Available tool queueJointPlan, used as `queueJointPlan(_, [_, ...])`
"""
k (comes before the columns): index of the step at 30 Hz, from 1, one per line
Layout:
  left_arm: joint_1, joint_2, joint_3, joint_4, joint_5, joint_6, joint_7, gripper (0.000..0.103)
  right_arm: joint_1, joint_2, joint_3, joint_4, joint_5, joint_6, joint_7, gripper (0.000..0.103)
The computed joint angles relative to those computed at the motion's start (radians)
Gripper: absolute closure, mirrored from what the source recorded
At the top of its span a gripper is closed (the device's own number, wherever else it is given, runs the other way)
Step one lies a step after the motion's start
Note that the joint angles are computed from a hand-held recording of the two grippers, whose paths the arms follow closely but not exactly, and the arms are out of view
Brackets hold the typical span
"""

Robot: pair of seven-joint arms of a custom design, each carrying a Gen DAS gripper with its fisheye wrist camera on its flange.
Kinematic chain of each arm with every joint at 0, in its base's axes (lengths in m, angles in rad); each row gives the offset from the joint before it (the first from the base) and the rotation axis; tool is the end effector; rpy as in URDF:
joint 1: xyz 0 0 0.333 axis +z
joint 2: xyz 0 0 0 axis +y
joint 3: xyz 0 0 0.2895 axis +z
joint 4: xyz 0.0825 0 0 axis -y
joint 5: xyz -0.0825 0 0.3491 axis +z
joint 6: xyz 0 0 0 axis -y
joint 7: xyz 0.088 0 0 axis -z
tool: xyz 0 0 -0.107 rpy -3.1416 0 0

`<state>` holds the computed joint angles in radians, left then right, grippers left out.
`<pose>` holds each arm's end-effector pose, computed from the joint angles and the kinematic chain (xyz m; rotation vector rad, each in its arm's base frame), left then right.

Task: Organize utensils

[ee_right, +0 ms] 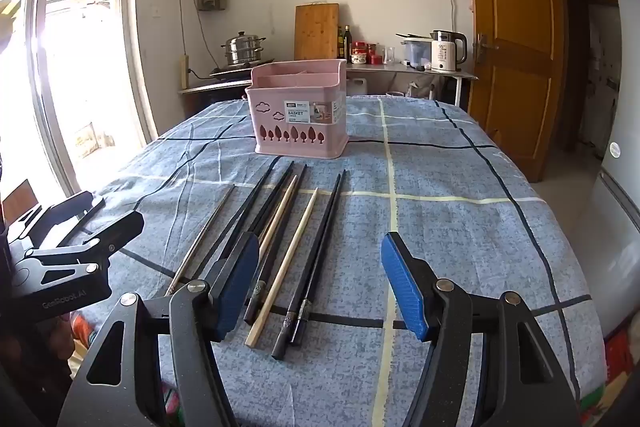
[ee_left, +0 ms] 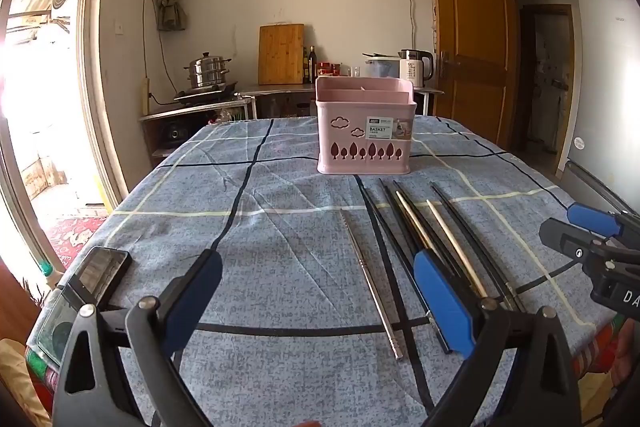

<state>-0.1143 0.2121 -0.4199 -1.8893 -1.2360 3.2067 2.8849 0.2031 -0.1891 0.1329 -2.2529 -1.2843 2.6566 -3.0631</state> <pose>0.5569 -0.2055 0.4712 -1.1676 2.0056 -1.1875 0.4593 0.1915 0.4815 -1.3772 1.8479 -0.9904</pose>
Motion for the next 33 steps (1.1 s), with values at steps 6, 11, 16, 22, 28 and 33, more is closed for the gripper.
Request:
queueJointPlan(6, [0.01,0.012,-0.013,0.021,-0.046,0.006,0.062,0.005,-0.001,0.0,0.001,0.0,-0.044,0.006,0.052,0.039])
queueJointPlan(11, [0.0,-0.001,-0.001,0.016,-0.095,-0.001,0.105,0.005,0.0,-0.005,-0.009,0.008,-0.003,0.013,-0.001,0.039])
queueJointPlan(16, [-0.026,0.008,0.016,0.031,-0.132,0.01,0.142,0.005,-0.005,-0.009,0.016,0.002,-0.019,-0.016,0.021,0.039])
queueJointPlan(22, [-0.032,0.009,0.018,0.034,-0.142,0.013,0.155,0.005,0.002,-0.011,0.009,-0.001,-0.025,-0.018,0.028,0.039])
queueJointPlan(28, [-0.036,0.012,0.017,0.047,-0.194,0.019,0.204,0.005,0.005,-0.013,0.008,-0.001,-0.028,-0.019,0.028,0.039])
queueJointPlan(33, [-0.052,0.01,0.027,0.049,-0.229,0.017,0.239,0.005,0.005,-0.013,0.008,-0.002,-0.03,-0.02,0.031,0.039])
